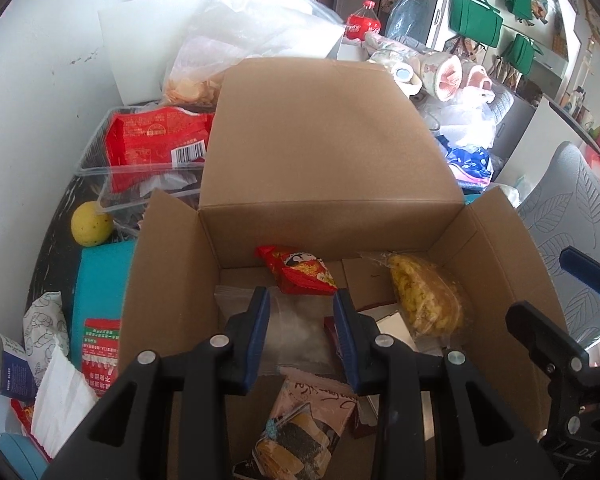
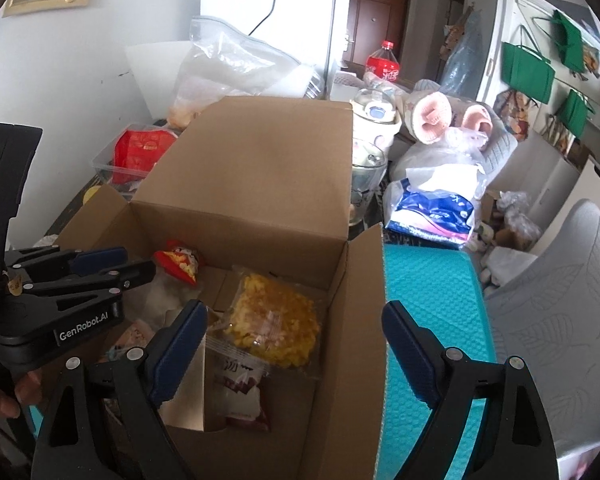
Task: Organize snacks
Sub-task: 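Withdraw both grippers from the box toward the snacks on the table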
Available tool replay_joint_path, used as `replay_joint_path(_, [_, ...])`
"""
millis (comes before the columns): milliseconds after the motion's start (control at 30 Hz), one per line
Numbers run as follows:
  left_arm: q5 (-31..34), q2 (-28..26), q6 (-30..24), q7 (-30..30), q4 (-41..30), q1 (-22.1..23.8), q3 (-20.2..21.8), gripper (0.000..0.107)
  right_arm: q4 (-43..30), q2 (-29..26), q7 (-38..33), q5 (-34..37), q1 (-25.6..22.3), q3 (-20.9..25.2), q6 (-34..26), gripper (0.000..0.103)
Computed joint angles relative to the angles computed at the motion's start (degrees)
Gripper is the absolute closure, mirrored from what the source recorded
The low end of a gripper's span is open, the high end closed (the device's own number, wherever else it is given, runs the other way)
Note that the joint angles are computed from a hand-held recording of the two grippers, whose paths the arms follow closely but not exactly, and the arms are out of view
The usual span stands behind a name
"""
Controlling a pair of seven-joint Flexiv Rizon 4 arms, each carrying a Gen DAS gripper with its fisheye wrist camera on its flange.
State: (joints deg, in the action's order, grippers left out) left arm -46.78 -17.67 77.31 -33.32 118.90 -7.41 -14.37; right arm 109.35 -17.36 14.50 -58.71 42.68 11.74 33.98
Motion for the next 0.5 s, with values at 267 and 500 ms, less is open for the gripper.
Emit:
replay_joint_path(267, [-10.63,6.07,1.11,9.26,4.56,-2.14,-0.92,0.074,1.2,3.34,3.46,-0.98,2.23,2.17,-6.05,0.013])
replay_joint_path(500, [-21.92,11.41,0.7,18.41,7.5,-7.43,1.85,0.007,2.2,6.19,6.63,-1.09,3.54,4.54,-10.63,0.012])
